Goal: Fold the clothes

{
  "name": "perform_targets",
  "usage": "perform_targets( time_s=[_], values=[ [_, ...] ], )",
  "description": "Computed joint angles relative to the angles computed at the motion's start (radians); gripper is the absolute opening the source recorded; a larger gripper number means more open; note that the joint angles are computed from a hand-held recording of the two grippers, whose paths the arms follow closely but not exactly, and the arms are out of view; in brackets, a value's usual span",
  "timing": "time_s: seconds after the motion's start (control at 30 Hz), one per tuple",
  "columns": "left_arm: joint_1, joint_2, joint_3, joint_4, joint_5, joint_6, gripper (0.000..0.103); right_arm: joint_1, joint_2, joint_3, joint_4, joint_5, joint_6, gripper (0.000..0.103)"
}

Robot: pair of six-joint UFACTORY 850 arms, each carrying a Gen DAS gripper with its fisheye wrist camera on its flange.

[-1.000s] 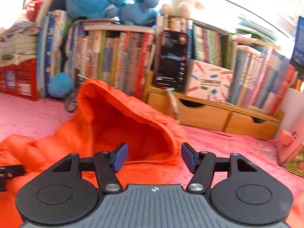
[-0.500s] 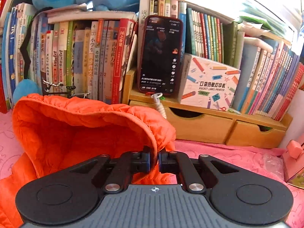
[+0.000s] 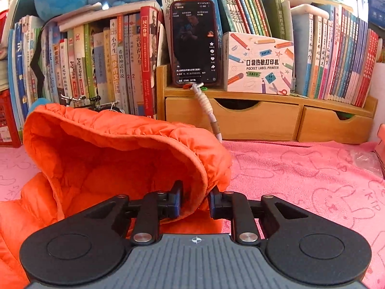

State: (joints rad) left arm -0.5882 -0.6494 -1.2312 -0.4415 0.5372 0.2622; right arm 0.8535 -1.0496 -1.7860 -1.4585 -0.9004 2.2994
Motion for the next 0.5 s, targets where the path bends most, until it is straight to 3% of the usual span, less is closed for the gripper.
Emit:
perform_targets(
  time_s=[0.07,0.1,0.2,0.27,0.33,0.4,0.5],
  values=[
    [-0.018,-0.070,-0.121,-0.174,-0.089,0.168,0.101,-0.003,0.016,0.032,-0.030,0.015,0.066,0.022],
    [-0.023,-0.099,-0.159,-0.278,-0.094,0.254,0.100,-0.006,0.026,0.051,-0.045,0.024,0.105,0.023],
    [-0.033,-0.174,-0.256,-0.592,-0.054,0.496,0.095,-0.015,0.062,0.126,-0.112,0.044,0.278,0.025],
    [-0.025,-0.187,-0.270,-0.739,-0.015,0.568,0.094,-0.022,0.085,0.179,-0.159,0.053,0.407,0.026],
    [0.001,-0.183,-0.255,-0.745,-0.029,0.544,0.096,-0.032,0.106,0.226,-0.197,0.069,0.524,0.035],
    [0.030,-0.175,-0.234,-0.679,-0.080,0.487,0.097,-0.035,0.114,0.238,-0.191,0.079,0.515,0.037],
    [0.029,-0.181,-0.212,-0.607,-0.021,0.494,0.101,-0.011,0.081,0.165,-0.079,-0.031,0.240,0.041]
  ],
)
